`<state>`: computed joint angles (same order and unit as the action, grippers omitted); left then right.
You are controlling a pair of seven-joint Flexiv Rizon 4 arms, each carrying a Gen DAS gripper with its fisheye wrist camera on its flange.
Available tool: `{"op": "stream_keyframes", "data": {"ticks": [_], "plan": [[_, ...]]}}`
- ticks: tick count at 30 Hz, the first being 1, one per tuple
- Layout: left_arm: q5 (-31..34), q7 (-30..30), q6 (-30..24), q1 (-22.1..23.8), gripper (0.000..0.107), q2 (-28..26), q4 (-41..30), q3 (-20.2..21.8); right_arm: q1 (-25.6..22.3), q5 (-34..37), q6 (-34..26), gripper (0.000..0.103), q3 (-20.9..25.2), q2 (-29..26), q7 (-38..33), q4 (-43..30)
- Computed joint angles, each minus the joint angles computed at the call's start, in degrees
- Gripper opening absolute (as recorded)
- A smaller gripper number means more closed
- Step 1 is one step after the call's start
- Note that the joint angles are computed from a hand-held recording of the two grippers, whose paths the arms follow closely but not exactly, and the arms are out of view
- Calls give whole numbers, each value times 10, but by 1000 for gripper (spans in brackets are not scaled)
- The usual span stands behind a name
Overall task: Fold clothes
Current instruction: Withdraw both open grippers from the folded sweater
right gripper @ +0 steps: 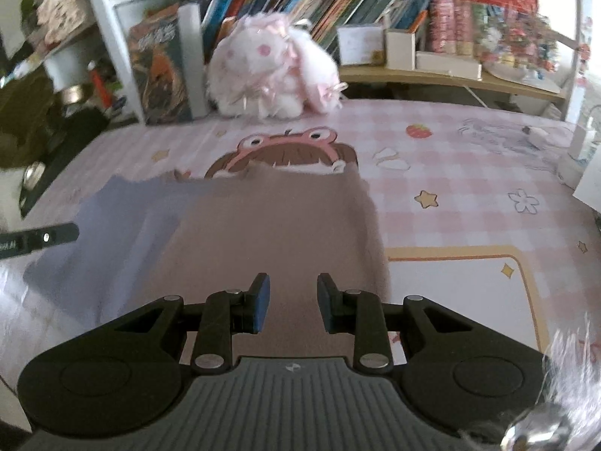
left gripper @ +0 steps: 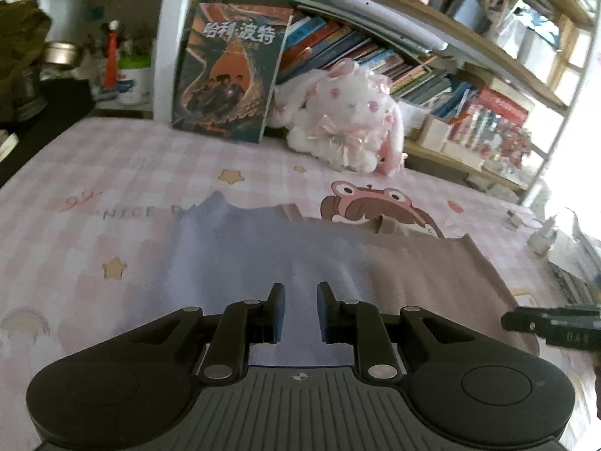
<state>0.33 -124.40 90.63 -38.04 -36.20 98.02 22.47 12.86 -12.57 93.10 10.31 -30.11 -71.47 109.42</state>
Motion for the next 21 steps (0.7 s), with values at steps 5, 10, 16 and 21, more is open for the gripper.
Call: {"op": "stream_keyframes", "data": {"ticks": [5, 10, 16, 21], "plan": [[13, -122, -107, -132, 19, -29, -46, 124, -102, -6, -36, 26, 98, -3, -107, -5], [54, -215, -183, -198, 19, -46, -83, 171, -207, 36, -86, 28, 199, -8, -227, -13], [94, -315, -259, -248, 19, -54, -112, 187, -294, 87, -139, 32, 281, -14, -366, -16], [129, -358, -319, -263, 20, -50, -138, 176, -340, 133, -177, 36, 324, -14, -457, -19]]}}
